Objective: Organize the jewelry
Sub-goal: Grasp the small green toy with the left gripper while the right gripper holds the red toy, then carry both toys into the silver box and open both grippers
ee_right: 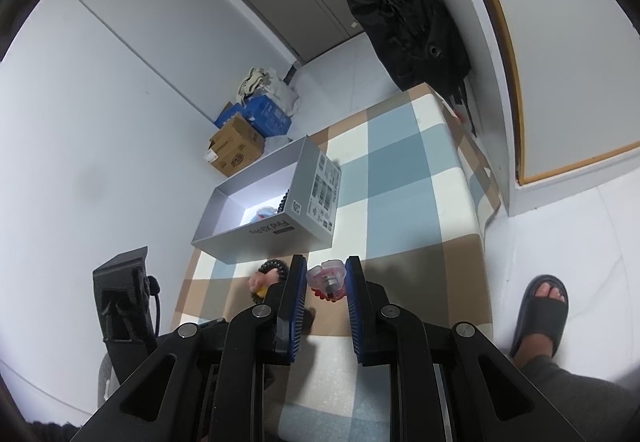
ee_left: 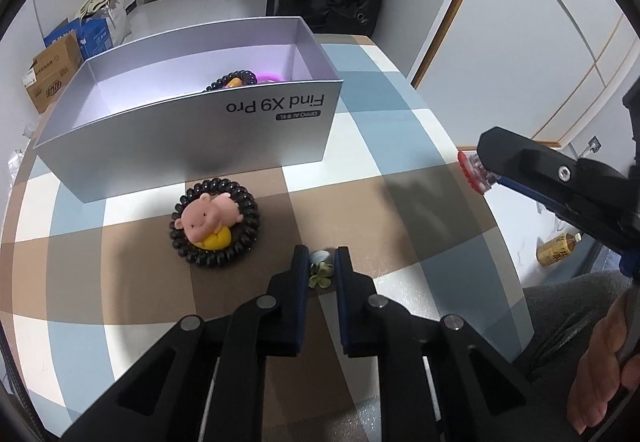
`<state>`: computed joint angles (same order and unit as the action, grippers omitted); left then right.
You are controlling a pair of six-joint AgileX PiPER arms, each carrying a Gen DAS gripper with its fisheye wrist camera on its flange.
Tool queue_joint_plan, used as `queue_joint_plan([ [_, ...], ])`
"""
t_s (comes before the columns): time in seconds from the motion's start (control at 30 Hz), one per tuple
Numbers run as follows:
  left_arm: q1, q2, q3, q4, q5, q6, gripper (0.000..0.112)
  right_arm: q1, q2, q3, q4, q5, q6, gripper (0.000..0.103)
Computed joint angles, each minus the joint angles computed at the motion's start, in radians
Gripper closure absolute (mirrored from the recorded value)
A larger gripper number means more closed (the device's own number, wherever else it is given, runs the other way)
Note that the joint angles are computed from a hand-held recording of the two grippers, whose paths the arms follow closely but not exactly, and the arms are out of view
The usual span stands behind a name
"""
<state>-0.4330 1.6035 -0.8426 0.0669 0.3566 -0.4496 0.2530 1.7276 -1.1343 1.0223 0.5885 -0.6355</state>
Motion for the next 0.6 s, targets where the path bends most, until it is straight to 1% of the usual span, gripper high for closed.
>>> queue_joint_plan([
  [0.1,-0.003,-0.011,0.013,-0.003,-0.003,0.012,0.104,0.001,0.003,-0.001,-0.01,-0.002,0.012,0.085],
  [0.27,0.021,-0.032,0.024,-0.08,-0.015,0.099,0.104,0.01,0.01,-0.002,-0.033,-0.008,0.034,0.085],
  [0.43,0.052,-0.076,0.017,-0.127,-0.011,0.151,0.104,0.02,0.012,-0.002,-0.053,-0.024,0.053,0.085],
  [0.6,0.072,-0.124,0.001,-0.082,0.01,0.125,0.104,0.041,0.022,-0.019,-0.059,-0.038,0.065,0.085],
])
